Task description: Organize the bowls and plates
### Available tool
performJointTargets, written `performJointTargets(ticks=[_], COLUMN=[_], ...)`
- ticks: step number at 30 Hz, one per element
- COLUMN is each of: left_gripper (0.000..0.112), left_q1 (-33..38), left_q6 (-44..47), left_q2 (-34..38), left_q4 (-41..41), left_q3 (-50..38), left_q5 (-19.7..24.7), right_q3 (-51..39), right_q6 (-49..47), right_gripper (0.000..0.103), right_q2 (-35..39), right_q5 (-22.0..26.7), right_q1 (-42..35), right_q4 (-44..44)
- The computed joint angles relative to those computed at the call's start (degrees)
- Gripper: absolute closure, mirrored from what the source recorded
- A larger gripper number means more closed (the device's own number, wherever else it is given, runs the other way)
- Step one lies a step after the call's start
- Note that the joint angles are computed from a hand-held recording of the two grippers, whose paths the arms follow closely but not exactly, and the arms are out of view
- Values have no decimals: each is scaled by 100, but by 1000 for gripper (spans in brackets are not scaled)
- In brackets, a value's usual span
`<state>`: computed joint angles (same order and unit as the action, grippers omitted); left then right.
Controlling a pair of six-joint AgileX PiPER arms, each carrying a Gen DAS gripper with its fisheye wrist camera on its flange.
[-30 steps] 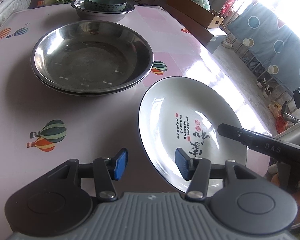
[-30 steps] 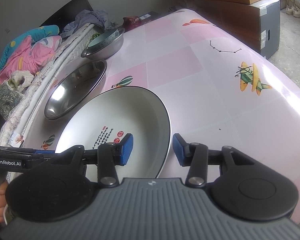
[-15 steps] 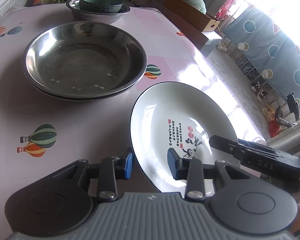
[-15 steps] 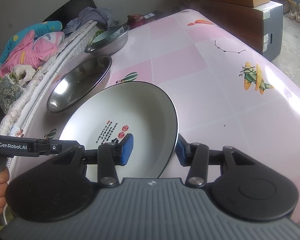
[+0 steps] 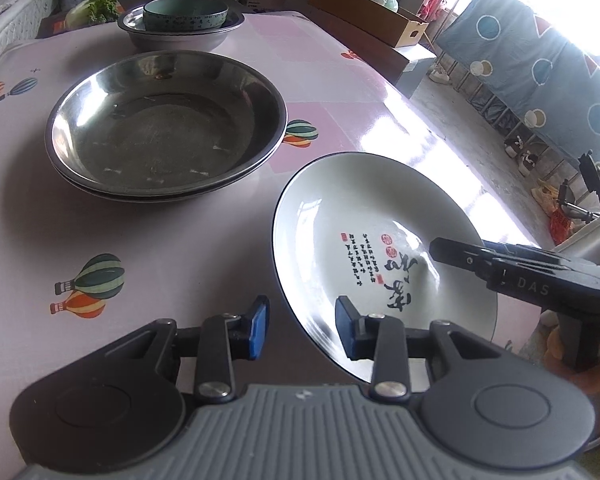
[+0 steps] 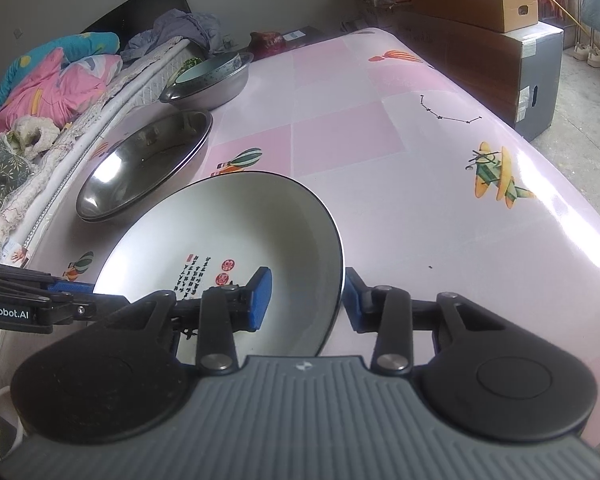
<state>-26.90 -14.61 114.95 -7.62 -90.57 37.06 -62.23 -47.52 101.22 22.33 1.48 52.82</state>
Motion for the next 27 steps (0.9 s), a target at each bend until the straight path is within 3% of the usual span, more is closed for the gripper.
performJointTargets(ticks=[12, 22, 27], left_gripper=[76, 63, 56], left_q1=[-106, -275, -359], left_q6=[375, 186, 105], left_q2=[116, 271, 312], left_q4=[-60, 317, 496], left_q3=[-157, -490, -541], left_q5=[28, 277, 277], right_q3=[889, 965, 998], right_q6=[-472, -1591, -1975], right_gripper=[66, 66, 66], right_q2=[-573, -523, -493], right_q5=[-780, -896, -1194], right_q1=[409, 345, 474], right_q4=[108, 1158, 1485])
